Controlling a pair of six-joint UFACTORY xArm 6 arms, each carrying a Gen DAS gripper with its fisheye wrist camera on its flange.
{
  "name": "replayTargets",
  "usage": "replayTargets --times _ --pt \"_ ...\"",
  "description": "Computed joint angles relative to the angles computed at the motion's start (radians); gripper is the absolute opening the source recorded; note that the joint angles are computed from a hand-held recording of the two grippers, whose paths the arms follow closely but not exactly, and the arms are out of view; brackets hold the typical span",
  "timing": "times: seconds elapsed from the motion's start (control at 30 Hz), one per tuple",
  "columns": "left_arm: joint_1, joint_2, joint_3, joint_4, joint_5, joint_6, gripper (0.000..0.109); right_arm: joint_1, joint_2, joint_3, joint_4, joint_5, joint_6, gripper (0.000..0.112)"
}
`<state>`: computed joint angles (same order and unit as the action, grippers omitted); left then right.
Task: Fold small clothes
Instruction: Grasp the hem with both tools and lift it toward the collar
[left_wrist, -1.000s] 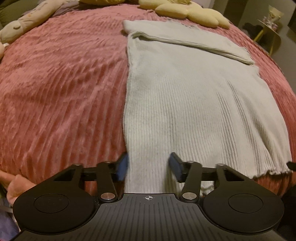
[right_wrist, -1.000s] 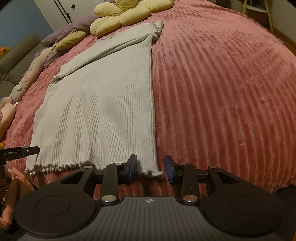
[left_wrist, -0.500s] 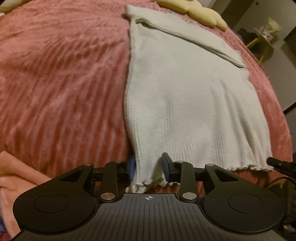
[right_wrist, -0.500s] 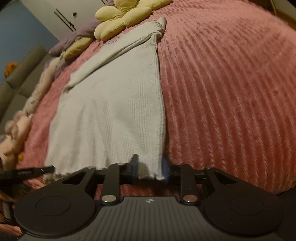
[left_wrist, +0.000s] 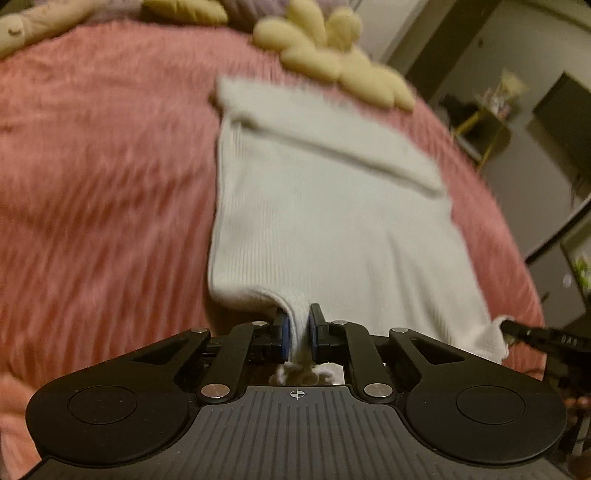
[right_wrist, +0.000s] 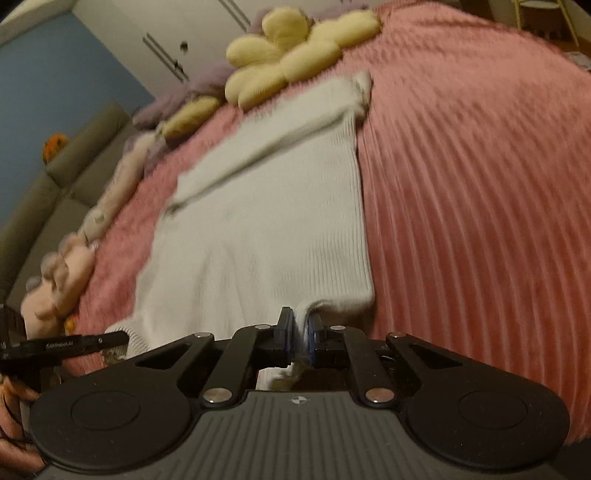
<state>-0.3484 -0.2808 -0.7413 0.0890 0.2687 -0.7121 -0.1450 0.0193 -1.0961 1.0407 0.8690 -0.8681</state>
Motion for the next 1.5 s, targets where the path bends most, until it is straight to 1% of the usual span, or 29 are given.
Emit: replayTargets --times 0.07,0.23,0.33,0.37,0.43,0.57,0.63,0.7,0.77,0.87,1.03,1.1,1.2,1.27,1.3,1.33,1.4,1.43,1.47,1.5 --pt "0.024 0.019 -0.033 0.027 -0.022 -0.017 0.013 0.009 0.022 -0.037 0.020 -0.011 0.006 0.007" --pt "0.084 0.116 -0.158 0.197 -0.035 -0.152 0.013 0.049 0.094 -0.148 0.053 -0.078 -0.011 0.007" --pt "0.117 0.198 -0.244 0.208 -0.036 -0.182 0.013 0.079 0.165 -0.235 0.065 -0.145 -0.020 0.007" --pt "0.126 0.227 -0.272 0.204 -0.035 -0.188 0.013 0.090 0.195 -0.269 0.053 -0.170 0.001 0.007" --pt "0.142 0.285 -0.339 0.252 -0.016 -0.230 0.013 0.112 0.267 -0.351 0.016 -0.214 0.058 0.007" --pt "0.158 0.388 -0.453 0.258 0.019 -0.213 0.013 0.147 0.409 -0.517 -0.069 -0.262 0.149 0.007" --pt "0.163 0.430 -0.501 0.297 0.041 -0.220 0.013 0.162 0.470 -0.584 -0.144 -0.290 0.197 0.007" --pt "0.165 0.472 -0.543 0.301 0.066 -0.207 0.013 0.173 0.529 -0.650 -0.222 -0.311 0.251 0.007" --pt "0.167 0.503 -0.572 0.310 0.088 -0.211 0.013 0.177 0.567 -0.693 -0.266 -0.320 0.293 0.007" --pt "0.166 0.518 -0.583 0.311 0.106 -0.203 0.013 0.181 0.616 -0.753 -0.310 -0.322 0.338 0.007" --pt "0.169 0.527 -0.593 0.330 0.098 -0.212 0.013 0.197 0.664 -0.821 -0.368 -0.365 0.367 0.007" --pt "0.172 0.532 -0.598 0.347 0.085 -0.243 0.013 0.202 0.693 -0.863 -0.397 -0.368 0.385 0.007" --pt "0.177 0.534 -0.600 0.339 0.074 -0.249 0.014 0.208 0.725 -0.907 -0.434 -0.367 0.410 0.008" --pt "0.182 0.522 -0.586 0.382 0.059 -0.295 0.016 0.198 0.729 -0.924 -0.435 -0.321 0.436 0.015" --pt "0.187 0.513 -0.574 0.411 0.046 -0.326 0.017 0.190 0.718 -0.915 -0.417 -0.307 0.442 0.022" --pt "0.191 0.507 -0.566 0.409 0.032 -0.328 0.017 0.185 0.700 -0.889 -0.399 -0.317 0.436 0.031" --pt "0.196 0.502 -0.558 0.396 0.021 -0.316 0.017 0.176 0.662 -0.828 -0.375 -0.360 0.404 0.041" --pt "0.196 0.501 -0.560 0.418 0.027 -0.333 0.017 0.170 0.650 -0.810 -0.356 -0.363 0.383 0.043" --pt "0.198 0.500 -0.558 0.443 0.023 -0.357 0.018 0.163 0.645 -0.805 -0.344 -0.347 0.368 0.043" --pt "0.201 0.499 -0.554 0.437 0.011 -0.357 0.018 0.155 0.643 -0.807 -0.330 -0.323 0.350 0.043"
